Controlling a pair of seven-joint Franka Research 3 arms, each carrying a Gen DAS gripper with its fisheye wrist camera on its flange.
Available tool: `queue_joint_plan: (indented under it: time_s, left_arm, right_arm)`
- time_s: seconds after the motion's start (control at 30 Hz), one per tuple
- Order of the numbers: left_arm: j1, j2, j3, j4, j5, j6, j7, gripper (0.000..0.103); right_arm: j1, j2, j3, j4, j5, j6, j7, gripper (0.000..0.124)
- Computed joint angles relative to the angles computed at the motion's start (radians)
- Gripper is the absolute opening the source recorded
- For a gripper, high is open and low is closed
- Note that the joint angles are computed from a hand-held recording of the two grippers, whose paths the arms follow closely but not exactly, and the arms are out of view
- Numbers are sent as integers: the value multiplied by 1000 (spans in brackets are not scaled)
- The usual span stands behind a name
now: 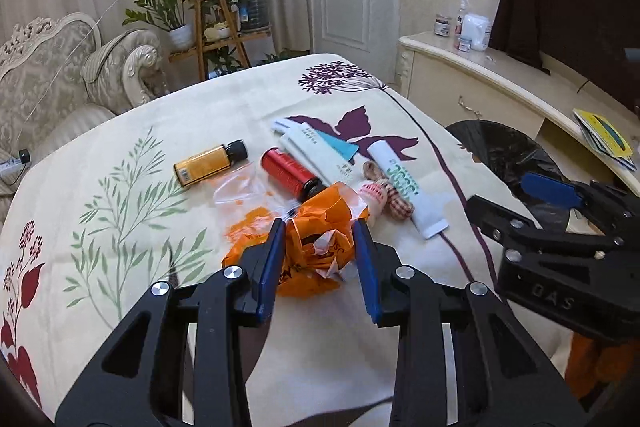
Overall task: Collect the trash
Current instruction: 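Grasp white toothpaste tube with right tool while left tool holds orange bag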
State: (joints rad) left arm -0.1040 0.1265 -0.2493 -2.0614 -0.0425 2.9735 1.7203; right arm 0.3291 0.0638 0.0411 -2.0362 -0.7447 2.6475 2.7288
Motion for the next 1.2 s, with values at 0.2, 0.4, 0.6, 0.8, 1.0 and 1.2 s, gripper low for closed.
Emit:
queue_joint_plan:
  time_s: [0.2,0.4,0.6,0.8,1.0,1.2]
  left_arm:
    - [23,-53,-3,-52,-113,-2,83,33]
    - [13,-80,53,-72,-75,-22,12,33]
    - [28,-74,96,-66,60,-42,-139,33]
    - [55,-74,113,-61,128,-34,-222,33]
    - [78,-54,118,-39,150,-49,-250,33]
    - [93,-47,113,-29,139,-45,-246,33]
  right_arm:
    - [9,21,-1,21,21,7,-23,66]
    - [23,38,-6,35,53,21,-58,66]
    - [46,62,-13,64,64,33,-94,66]
    - [68,109,-27,124,82,3,-133,53]
    - [89,142,-51,171,91,-17,-164,46]
    - [93,139,-63,172,109,-38,-164,46]
